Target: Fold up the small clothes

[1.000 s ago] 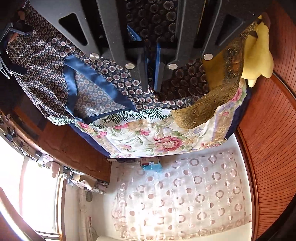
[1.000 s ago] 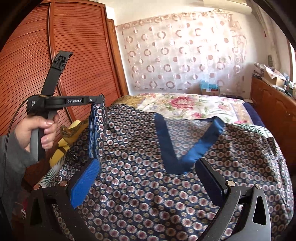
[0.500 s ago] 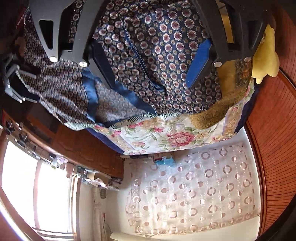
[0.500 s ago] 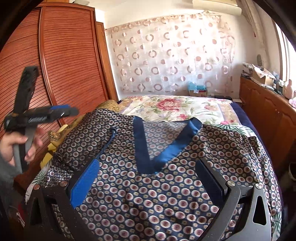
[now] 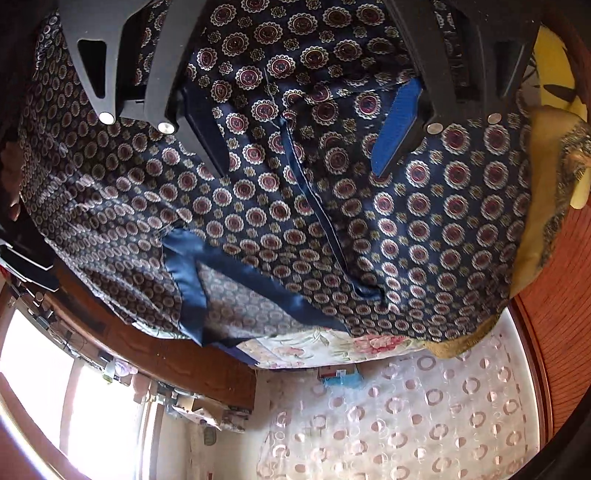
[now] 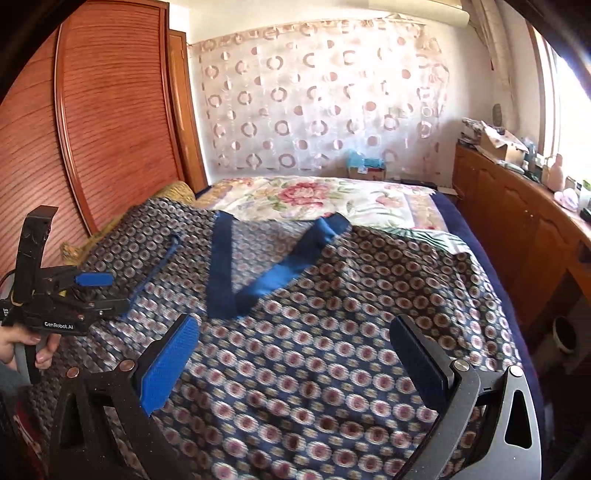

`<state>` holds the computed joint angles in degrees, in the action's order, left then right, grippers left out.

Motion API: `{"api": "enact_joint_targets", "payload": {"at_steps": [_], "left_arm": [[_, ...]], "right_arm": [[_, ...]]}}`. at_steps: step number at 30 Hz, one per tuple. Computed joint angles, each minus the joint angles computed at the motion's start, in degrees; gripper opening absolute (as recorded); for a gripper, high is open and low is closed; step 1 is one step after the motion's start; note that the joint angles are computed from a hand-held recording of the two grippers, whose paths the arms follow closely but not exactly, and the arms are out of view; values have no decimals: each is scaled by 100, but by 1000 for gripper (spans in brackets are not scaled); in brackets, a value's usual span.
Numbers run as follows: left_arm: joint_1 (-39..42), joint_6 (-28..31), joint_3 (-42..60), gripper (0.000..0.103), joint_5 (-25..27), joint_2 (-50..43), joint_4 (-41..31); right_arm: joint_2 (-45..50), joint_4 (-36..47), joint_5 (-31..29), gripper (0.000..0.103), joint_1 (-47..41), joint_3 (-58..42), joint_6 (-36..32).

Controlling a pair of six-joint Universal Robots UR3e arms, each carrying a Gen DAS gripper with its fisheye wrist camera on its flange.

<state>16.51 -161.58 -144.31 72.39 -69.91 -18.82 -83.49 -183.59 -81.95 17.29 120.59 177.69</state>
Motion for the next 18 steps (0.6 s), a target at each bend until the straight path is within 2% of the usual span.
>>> {"api": "enact_joint_targets", "payload": {"at_steps": [7,12,18], "left_arm": [[-199,-4,25,80,187,-450,269],[-272,59,56,80,287,-635,398],[-346,83,54,83,264,-778,552]], "right_arm": [[-516,486,129,103,-666,349,-444],[-1058,972,478,102,-1441,558,-723],[-1432,1583,686,97,-2255,611,-991]]}}
